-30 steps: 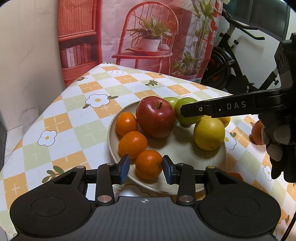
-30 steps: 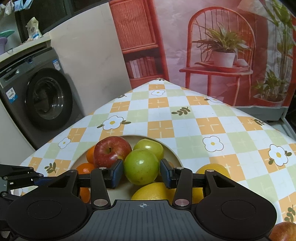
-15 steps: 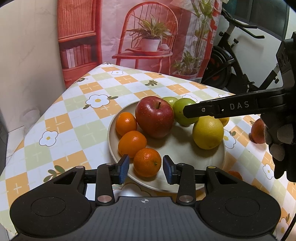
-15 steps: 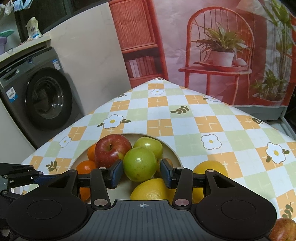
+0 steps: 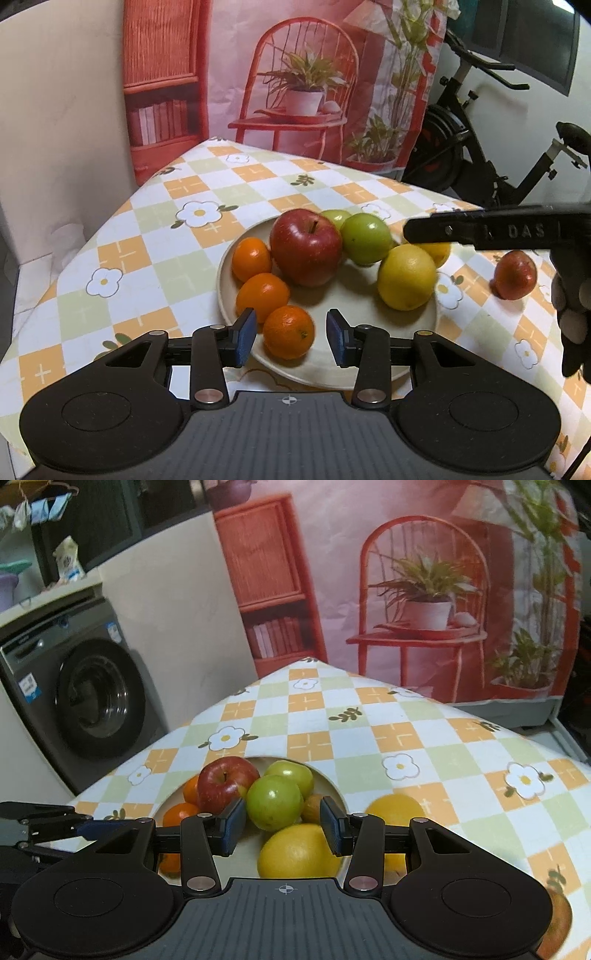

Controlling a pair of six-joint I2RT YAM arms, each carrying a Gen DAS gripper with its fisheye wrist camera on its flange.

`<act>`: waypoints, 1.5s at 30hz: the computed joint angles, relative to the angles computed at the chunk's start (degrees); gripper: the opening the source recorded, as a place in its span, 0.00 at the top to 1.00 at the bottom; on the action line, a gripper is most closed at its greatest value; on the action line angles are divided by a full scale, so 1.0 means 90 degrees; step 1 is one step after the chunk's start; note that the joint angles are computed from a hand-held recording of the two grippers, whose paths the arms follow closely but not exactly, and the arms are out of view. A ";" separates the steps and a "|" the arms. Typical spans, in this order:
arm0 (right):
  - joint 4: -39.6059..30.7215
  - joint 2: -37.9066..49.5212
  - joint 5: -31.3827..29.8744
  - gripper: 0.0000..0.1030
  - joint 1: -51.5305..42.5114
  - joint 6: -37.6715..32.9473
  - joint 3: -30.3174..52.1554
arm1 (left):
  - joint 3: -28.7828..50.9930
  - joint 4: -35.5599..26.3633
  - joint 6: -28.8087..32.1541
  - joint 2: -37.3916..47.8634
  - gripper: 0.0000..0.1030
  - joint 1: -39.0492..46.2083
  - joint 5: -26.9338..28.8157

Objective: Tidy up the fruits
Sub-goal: 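Withdraw both tools from the plate toward the remaining tangerine and kiwi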

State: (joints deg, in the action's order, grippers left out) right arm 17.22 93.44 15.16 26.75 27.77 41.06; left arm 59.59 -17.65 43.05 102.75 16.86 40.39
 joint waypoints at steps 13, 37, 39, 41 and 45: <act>-0.0079 -0.1487 0.1337 0.60 0.1330 0.1395 -0.2058 | -0.0800 -0.0153 0.0426 -0.0772 0.58 -0.0057 0.0392; 0.0680 -0.0857 0.1411 0.75 0.2413 0.2092 -0.2558 | -0.1251 -0.0368 0.0758 -0.1024 0.58 -0.0157 0.0243; 0.0786 -0.0839 0.1430 0.76 0.2418 0.2068 -0.2606 | -0.1257 -0.0370 0.0761 -0.1020 0.58 -0.0167 0.0223; 0.0864 -0.0834 0.1447 0.76 0.2424 0.2052 -0.2644 | -0.1266 -0.0360 0.0753 -0.1020 0.58 -0.0178 0.0205; 0.1009 -0.0827 0.1558 0.76 0.2477 0.2055 -0.2729 | -0.1254 -0.0371 0.0766 -0.1005 0.58 -0.0177 0.0206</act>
